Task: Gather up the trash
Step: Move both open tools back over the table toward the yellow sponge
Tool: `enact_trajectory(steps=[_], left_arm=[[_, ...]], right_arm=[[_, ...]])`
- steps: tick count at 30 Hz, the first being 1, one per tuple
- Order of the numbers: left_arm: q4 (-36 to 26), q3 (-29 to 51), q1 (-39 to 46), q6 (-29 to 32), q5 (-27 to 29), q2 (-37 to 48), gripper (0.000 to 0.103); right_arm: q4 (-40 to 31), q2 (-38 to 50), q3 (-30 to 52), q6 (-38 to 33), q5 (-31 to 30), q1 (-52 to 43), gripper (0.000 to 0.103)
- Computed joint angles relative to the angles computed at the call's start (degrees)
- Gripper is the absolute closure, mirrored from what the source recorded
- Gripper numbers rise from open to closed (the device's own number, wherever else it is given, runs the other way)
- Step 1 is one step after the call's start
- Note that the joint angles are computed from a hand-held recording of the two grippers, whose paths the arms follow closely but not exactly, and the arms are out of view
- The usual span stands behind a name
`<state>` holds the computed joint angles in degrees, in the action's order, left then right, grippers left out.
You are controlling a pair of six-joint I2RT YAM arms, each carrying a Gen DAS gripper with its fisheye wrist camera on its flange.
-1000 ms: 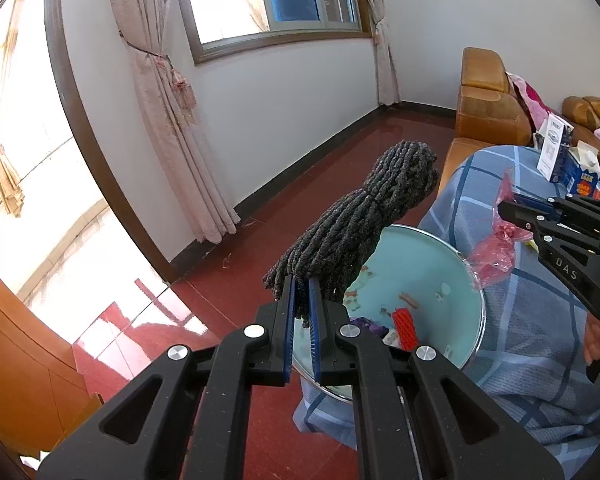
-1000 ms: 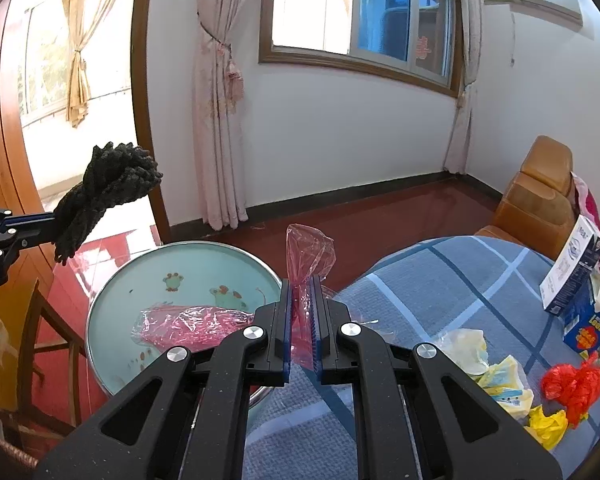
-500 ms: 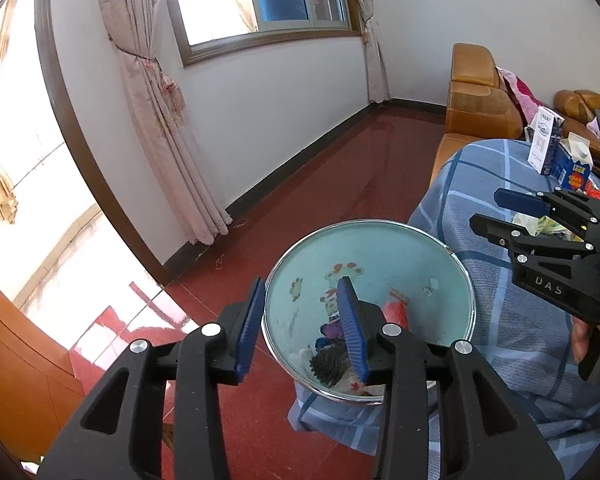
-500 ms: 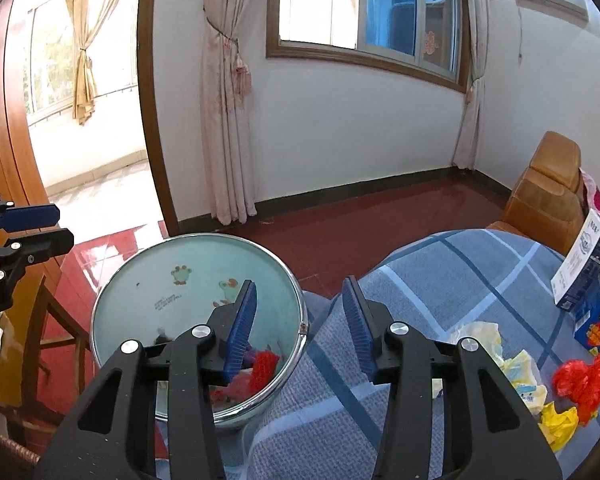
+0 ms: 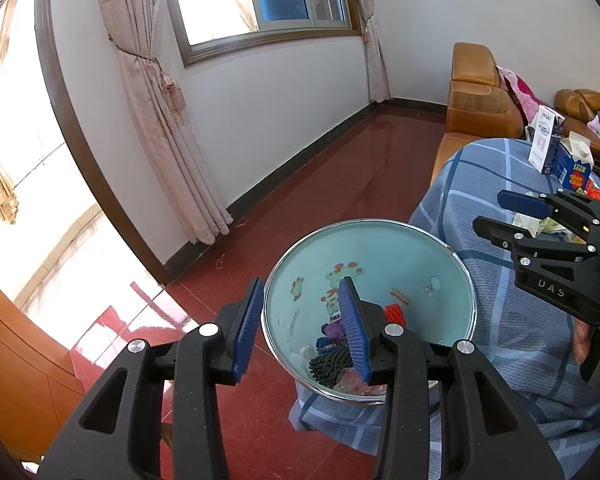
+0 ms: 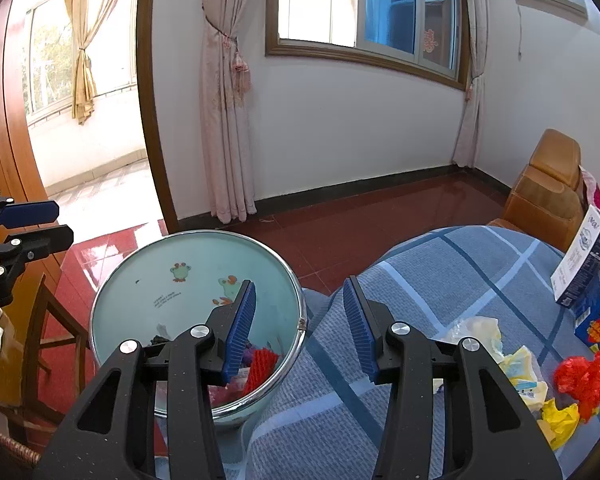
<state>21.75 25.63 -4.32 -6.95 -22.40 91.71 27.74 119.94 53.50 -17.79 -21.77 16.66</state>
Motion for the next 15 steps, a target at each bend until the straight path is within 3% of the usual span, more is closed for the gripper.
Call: enact_trajectory(steps=[9, 15], left_arm=[[0.0, 2.1, -2.8, -0.6, 0.3, 4.0, 0.056], [-0.8, 7.0, -10.4, -2.3, -1.5, 10.4, 0.051]], right_arm=[[-1.9, -6.2, -4.1, -1.5, -1.1, -7.2, 0.044], [-5.3, -9.6, -6.3, -4.0, -4.9, -22.8, 0.038]])
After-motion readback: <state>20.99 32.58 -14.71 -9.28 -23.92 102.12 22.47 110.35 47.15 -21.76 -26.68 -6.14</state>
